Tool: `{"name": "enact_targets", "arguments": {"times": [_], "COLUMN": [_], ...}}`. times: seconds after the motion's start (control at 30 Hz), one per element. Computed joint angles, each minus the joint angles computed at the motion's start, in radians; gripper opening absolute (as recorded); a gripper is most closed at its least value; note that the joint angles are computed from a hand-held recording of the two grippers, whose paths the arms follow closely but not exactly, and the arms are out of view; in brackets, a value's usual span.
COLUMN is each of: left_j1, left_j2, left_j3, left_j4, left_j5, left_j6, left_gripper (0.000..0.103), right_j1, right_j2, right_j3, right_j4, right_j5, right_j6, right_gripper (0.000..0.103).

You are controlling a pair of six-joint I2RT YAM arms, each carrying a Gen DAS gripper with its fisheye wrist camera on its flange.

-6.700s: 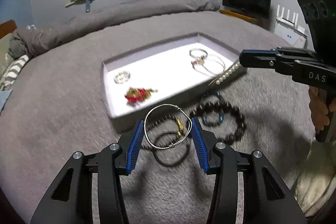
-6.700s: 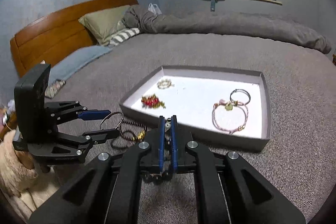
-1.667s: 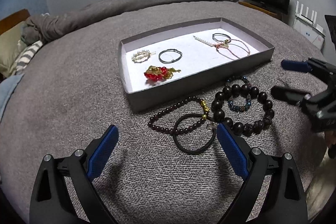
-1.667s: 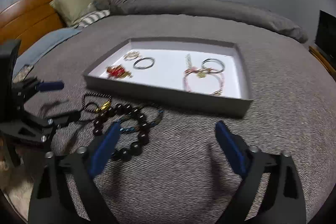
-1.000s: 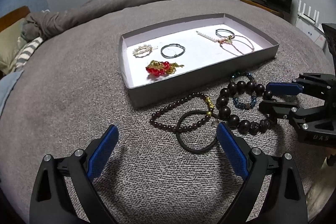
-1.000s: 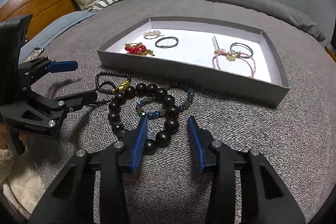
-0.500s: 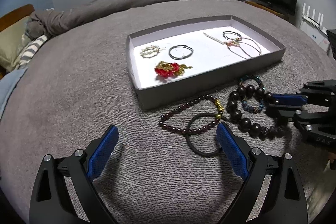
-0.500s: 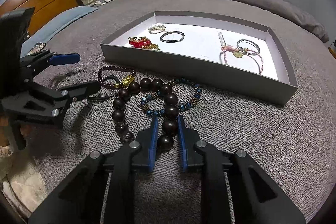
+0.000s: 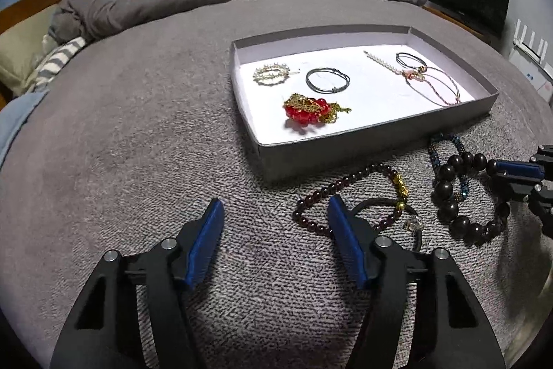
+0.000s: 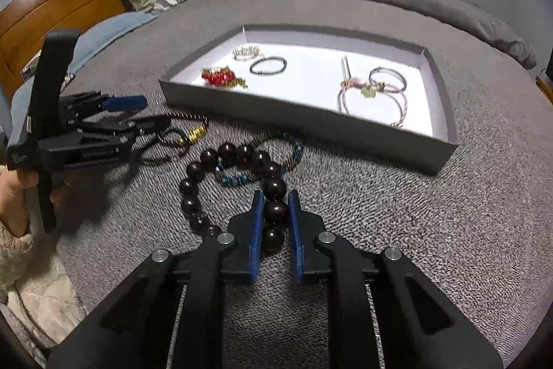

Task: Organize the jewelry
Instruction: 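Close the left tool on the dark red bead bracelet with gold charm, then lift both bead bracelets and carry them over the box tray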

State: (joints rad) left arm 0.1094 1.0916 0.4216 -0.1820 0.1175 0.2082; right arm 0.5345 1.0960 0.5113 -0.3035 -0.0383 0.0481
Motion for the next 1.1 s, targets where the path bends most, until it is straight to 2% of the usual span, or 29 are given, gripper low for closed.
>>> {"name": "enact_targets", "arguments": {"times": [0.23, 0.3, 0.47, 0.63, 0.77, 0.87, 0.93, 1.03, 1.1], "left_j1": [-0.078, -0.074, 0.017, -0.027, -0.003, -0.026, -0.068, -0.085, -0.077], "left_j2": [0.027, 0.032, 0.066, 0.062, 0.070, 0.046, 0.018, 0.007, -0.002], "left_j3": [-0.011, -0.007, 0.027, 0.001, 0.009, -0.002, -0.020, -0.024, -0.020], "left_j4": [0.019, 0.012, -0.037, 0.002, -0.001, 0.001, 0.015, 0.015, 0.006], "left_j5": [-0.039, -0.029, 0.103, 0.043, 0.074, 0.058, 0.005, -0.010, 0.001], "left_j6": [0.027, 0.032, 0.046, 0.067, 0.059, 0.059, 0.066, 0.070, 0.071], "left_gripper": [0.034, 0.032, 0.032, 0.032, 0.032, 0.021, 0.012, 0.008, 0.008], "right_j1": [-0.003, -0.009, -0.033, -0.041, -0.038, -0.021, -0.003, -0.006, -0.023], "right_j2": [0.041, 0.044, 0.049, 0.046, 0.039, 0.038, 0.045, 0.045, 0.031], "right_j3": [0.006, 0.005, 0.004, 0.001, -0.003, -0.010, -0.016, -0.020, -0.020], "right_j4": [0.002, 0.004, 0.007, 0.013, 0.017, 0.033, 0.054, 0.070, 0.066], "right_j5": [-0.009, -0.016, -0.050, -0.057, -0.055, -0.032, -0.006, -0.003, -0.025], "right_j6": [-0.017, -0.018, -0.018, -0.017, -0.013, -0.003, -0.007, -0.016, -0.013], "right_gripper": [0.014, 0.015, 0.016, 0.018, 0.022, 0.022, 0.022, 0.015, 0.015]}}
